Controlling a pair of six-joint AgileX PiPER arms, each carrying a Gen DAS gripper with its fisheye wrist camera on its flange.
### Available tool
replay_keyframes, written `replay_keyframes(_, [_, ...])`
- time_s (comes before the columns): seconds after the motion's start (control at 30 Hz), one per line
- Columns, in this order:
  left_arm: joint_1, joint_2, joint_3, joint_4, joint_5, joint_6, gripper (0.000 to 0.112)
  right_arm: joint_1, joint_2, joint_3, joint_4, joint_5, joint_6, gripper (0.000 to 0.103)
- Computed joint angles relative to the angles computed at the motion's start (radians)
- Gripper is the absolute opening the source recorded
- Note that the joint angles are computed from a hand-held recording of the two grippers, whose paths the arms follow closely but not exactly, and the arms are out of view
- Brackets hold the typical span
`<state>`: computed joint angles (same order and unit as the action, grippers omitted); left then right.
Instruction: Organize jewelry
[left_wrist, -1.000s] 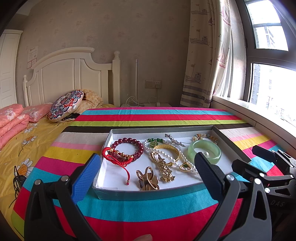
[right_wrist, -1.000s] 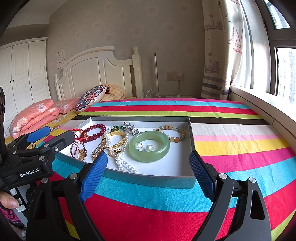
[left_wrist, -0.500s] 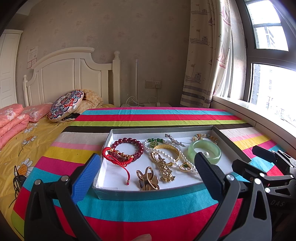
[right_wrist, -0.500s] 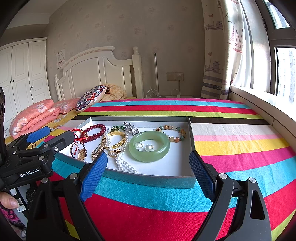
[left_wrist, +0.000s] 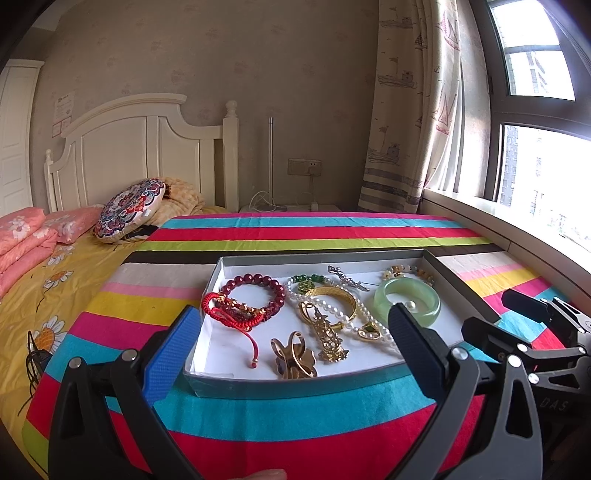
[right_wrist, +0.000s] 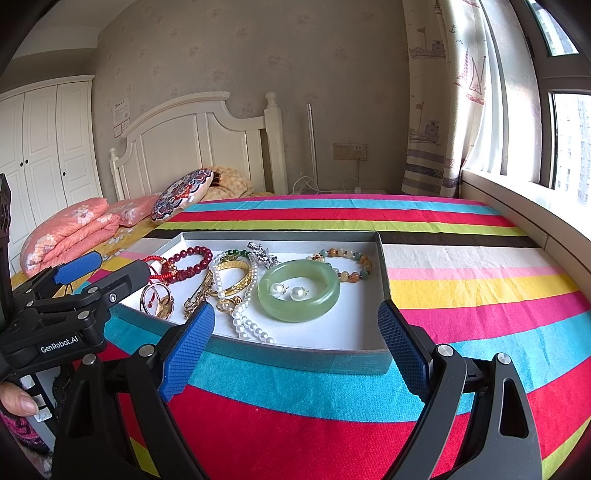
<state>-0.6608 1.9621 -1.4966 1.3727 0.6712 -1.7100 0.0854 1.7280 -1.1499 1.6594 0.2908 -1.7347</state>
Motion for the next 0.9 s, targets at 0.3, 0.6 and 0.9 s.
replay_keyframes(0.3, [-0.051, 0.053, -0.07, -0.02, 0.155, 0.08, 0.101, 0.0, -0.001, 0.007, 0.013, 0.005, -0.011, 0.086])
replay_keyframes(0.6, [-0.05, 0.049, -0.056, 0.006, 0.157, 0.052, 0.101, -0.002, 0.0, 0.007, 0.006, 0.009, -0.003, 0.086])
replay_keyframes(0.9, [-0.054, 0.024, -0.021, 0.039, 0.178, -0.001, 0.1, 0.001, -0.001, 0.013, 0.006, 0.013, -0.004, 0.086])
